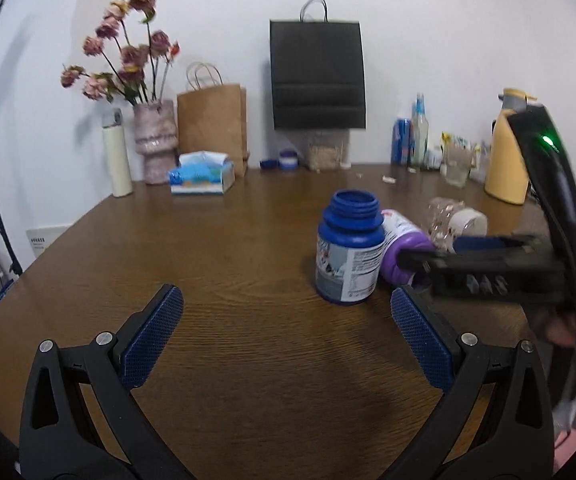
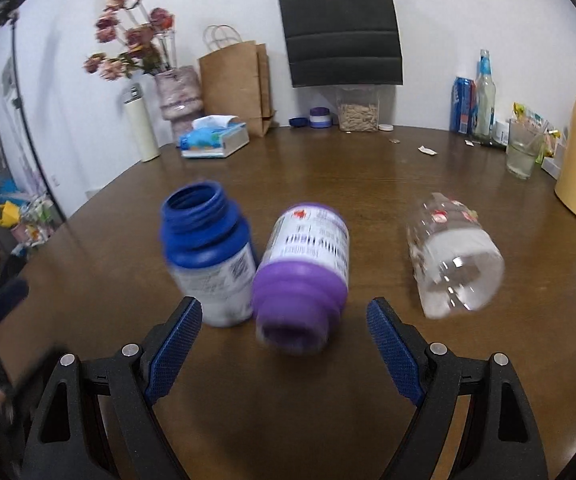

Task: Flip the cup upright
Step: 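Move the right gripper to the lying purple bottle and grasp its body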

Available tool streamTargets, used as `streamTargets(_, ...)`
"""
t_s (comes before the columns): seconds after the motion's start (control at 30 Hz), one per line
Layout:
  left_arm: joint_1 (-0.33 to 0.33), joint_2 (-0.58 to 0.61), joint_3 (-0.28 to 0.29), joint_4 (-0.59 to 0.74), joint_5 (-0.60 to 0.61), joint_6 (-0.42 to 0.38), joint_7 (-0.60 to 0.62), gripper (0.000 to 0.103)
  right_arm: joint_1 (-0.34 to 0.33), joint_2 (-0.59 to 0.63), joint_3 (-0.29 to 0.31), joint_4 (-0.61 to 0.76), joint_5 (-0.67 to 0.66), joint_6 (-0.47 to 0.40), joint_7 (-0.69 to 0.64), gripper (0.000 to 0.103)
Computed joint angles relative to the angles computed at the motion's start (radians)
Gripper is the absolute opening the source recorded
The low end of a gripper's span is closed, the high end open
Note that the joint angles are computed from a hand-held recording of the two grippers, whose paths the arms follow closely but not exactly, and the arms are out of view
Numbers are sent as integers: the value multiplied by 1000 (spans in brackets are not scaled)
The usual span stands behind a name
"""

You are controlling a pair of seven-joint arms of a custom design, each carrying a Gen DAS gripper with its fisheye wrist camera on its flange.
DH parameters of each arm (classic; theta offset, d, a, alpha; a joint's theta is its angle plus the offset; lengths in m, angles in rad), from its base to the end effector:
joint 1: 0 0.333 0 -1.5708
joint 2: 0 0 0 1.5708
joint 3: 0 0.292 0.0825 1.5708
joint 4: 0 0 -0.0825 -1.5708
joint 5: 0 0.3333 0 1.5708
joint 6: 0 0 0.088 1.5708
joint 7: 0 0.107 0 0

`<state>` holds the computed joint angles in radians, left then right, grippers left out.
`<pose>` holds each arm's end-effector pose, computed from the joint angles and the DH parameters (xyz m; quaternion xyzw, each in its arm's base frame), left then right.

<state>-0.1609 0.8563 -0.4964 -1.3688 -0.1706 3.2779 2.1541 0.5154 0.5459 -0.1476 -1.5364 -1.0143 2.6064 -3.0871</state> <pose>0.6516 -0.3145 0.3831 -0.3661 0.7586 -0.4811 0.2431 0.6185 0.2779 0.3930 -0.4803 0.7605 -0.3236 0.2938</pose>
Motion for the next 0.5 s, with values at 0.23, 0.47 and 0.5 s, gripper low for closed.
streamTargets(0.23, 90, 44, -127, 36, -2, -89, 125, 103, -26, 30, 7, 30, 140, -20, -94, 59)
streamTargets(0.47, 186, 66, -264, 52, -61, -219, 271, 103, 21, -90, 33, -126, 63, -65, -61, 59)
streamTargets(0.5, 204, 68, -287, 53, -74, -246, 296, 103, 28, -105, 47, -148, 43, -51, -62, 59)
